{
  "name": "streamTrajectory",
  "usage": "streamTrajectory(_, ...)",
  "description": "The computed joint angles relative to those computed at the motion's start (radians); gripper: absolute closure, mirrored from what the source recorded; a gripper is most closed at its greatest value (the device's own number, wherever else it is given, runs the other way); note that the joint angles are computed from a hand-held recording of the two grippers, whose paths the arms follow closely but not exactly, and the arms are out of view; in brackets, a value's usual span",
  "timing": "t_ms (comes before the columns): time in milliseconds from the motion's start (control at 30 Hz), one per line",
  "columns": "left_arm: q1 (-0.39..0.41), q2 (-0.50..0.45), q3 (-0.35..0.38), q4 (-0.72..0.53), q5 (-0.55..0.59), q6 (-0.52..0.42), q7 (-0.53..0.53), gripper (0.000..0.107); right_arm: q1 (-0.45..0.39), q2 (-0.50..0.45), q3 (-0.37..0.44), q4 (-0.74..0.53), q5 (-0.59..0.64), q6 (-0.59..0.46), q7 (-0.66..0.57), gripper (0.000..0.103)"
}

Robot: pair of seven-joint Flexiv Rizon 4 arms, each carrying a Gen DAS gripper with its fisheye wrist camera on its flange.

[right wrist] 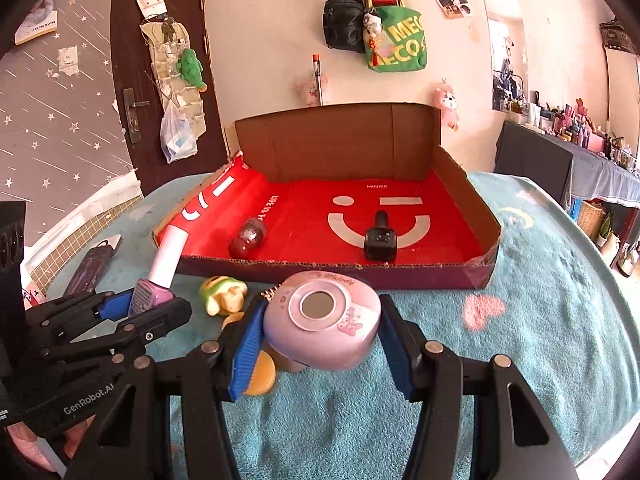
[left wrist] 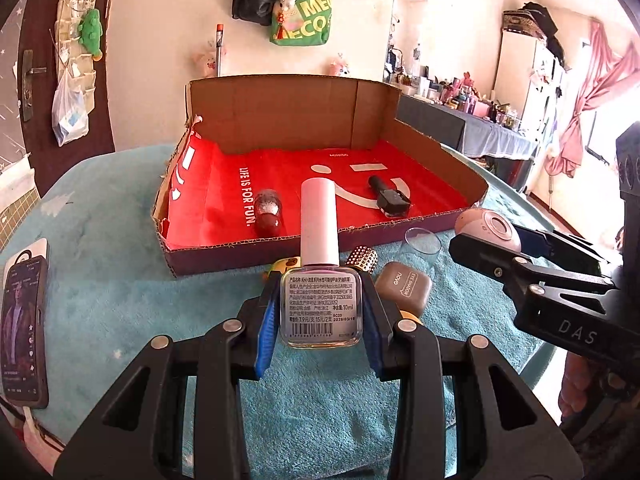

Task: Organize rigid objects
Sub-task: 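Carry nail-polish bottle with left gripper while right gripper carries pink compact into box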

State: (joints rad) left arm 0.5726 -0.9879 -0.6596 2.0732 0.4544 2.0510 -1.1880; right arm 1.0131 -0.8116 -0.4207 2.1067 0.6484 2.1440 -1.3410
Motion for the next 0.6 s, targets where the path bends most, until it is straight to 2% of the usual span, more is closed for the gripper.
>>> streamTrajectory(233, 0.015, -0.011, -0.019, -0.007, -0.001, -0.024, 0.012, 0.073, -0.030, -0.001, 0.026, -0.005, -0.033, -0.014, 0.016, 0.045)
streamTrajectory(600, 0.021, -0.016, -0.038, -0.017, -0.028, -0.044, 0.032, 0.073, -0.030, -0.001, 0.015, -0.007, -0.051, -0.019, 0.023, 0.045)
